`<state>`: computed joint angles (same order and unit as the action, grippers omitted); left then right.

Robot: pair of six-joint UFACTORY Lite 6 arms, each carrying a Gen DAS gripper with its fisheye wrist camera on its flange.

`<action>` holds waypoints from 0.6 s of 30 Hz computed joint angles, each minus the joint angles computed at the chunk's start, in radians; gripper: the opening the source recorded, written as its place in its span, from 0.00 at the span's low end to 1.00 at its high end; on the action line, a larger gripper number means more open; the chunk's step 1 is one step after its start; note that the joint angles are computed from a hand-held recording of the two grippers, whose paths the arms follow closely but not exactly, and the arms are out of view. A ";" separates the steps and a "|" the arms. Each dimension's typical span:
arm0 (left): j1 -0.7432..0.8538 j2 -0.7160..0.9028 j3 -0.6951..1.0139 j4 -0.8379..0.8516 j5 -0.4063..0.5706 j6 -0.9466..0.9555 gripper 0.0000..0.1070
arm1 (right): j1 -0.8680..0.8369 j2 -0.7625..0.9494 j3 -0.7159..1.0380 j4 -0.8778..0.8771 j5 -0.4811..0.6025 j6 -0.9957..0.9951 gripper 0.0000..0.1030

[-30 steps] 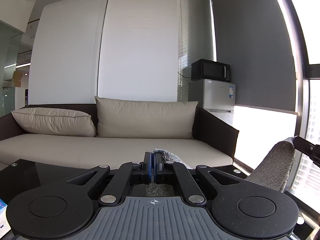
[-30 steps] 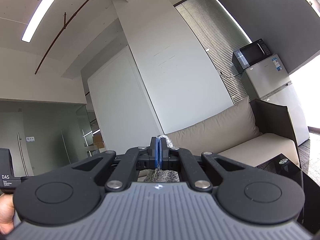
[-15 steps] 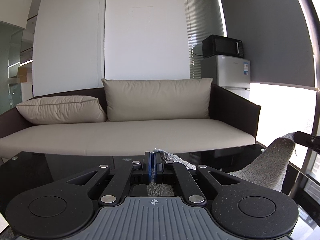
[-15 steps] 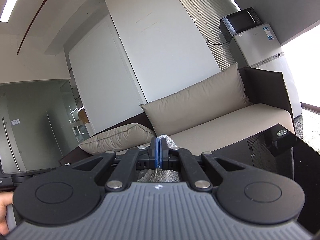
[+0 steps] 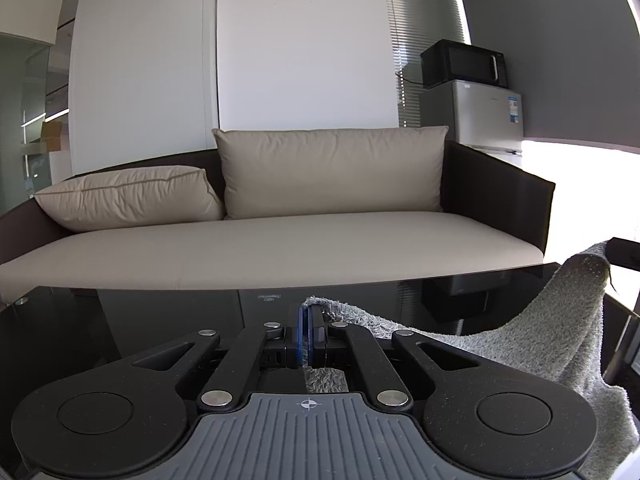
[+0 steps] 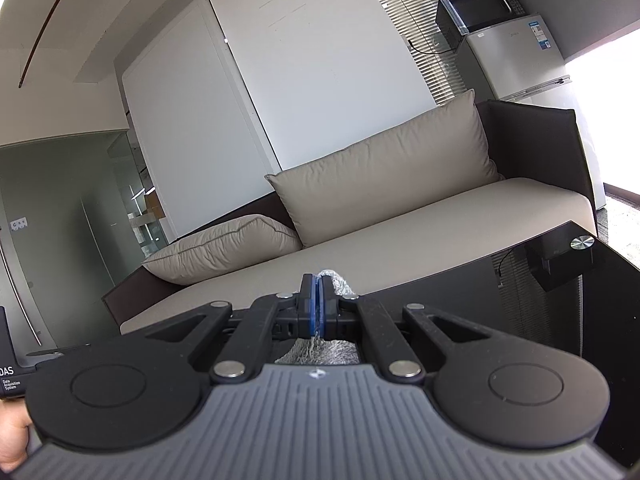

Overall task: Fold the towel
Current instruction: 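Hold the towel stretched between both grippers and carry it over the table, then lower the towel flat onto the table and open both grippers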

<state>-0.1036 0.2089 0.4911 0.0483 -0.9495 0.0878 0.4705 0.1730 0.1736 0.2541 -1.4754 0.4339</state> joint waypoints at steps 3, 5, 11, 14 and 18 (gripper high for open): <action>0.004 0.074 0.066 0.001 0.013 0.006 0.02 | -0.052 0.058 0.063 -0.037 0.025 0.026 0.01; 0.003 0.119 0.107 -0.004 0.024 0.015 0.02 | -0.072 0.084 0.090 -0.052 0.040 0.041 0.01; 0.006 0.219 0.195 -0.004 0.044 0.017 0.02 | -0.098 0.178 0.176 -0.052 0.090 0.036 0.01; 0.018 0.256 0.232 0.023 0.054 -0.004 0.03 | -0.110 0.215 0.210 -0.040 0.115 0.032 0.01; 0.031 0.294 0.268 0.068 0.075 -0.041 0.08 | -0.148 0.261 0.249 -0.052 0.154 0.078 0.01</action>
